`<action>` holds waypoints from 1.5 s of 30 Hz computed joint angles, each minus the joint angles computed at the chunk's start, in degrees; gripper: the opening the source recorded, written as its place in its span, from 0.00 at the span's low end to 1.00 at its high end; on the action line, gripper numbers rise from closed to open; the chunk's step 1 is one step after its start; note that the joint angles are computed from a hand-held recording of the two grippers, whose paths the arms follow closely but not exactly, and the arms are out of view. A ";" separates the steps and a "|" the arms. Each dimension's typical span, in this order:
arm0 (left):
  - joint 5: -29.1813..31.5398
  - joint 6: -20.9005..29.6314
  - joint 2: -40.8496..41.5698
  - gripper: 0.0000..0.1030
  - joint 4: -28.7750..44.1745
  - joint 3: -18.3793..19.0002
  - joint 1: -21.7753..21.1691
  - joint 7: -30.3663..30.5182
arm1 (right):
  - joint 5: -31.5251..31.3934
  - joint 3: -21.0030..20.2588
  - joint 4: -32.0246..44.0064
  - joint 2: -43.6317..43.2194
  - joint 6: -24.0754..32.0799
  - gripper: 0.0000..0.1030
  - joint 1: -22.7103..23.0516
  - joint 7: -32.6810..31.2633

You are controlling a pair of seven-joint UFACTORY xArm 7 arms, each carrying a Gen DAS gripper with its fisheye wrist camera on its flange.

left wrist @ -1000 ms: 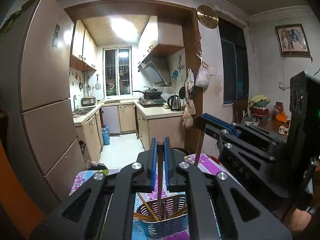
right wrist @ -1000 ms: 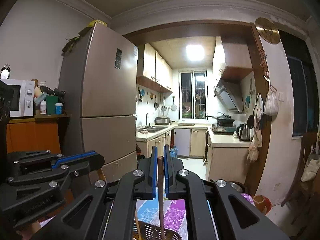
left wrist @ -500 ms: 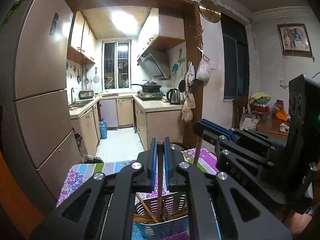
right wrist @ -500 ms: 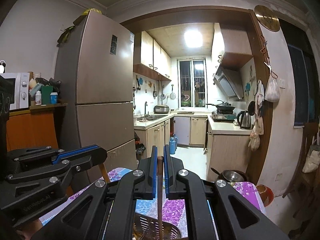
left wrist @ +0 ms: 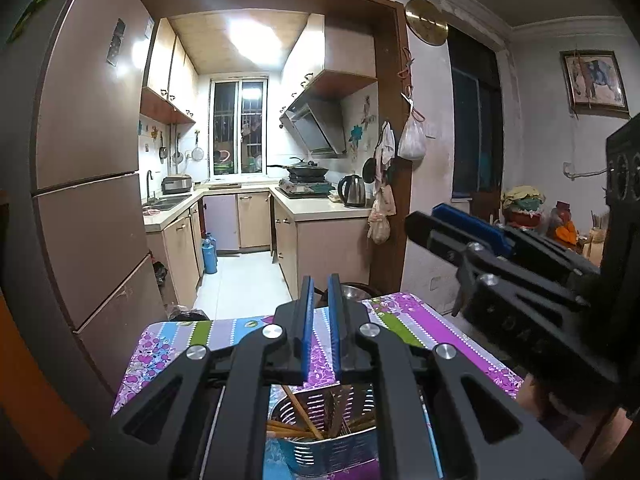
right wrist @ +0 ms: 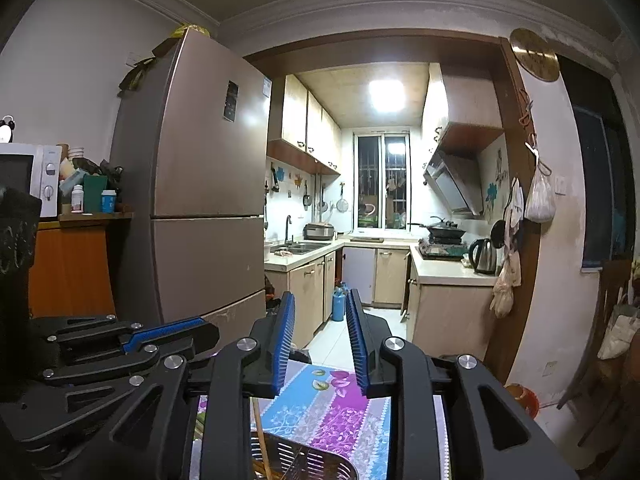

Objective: Organize utensils
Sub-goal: 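Open both tools over the blue holder to release the chopsticks, then bring both open tools back down to the remaining chopsticks, then close the right tool on a chopstick while the left tool hovers over another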

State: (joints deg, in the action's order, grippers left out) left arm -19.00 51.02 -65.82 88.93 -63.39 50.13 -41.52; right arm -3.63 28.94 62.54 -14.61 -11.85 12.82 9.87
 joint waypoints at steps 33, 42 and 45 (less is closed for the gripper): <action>-12.89 26.91 -26.61 0.50 -33.41 -5.47 -49.27 -18.45 | 0.20 29.12 -40.48 -30.63 10.74 0.26 17.24 47.53; -12.40 21.30 -22.62 0.50 -33.91 -8.81 -50.68 -20.98 | -6.53 29.05 -39.53 -30.58 12.24 0.10 14.99 52.25; -11.99 18.15 -20.58 0.50 -33.71 -10.27 -50.46 -20.95 | -8.51 26.95 -40.65 -31.52 13.48 0.09 16.56 53.41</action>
State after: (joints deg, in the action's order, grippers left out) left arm -30.99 69.17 -86.39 55.23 -73.66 -0.34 -62.48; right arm -12.14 55.89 21.89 -46.13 1.63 29.38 63.29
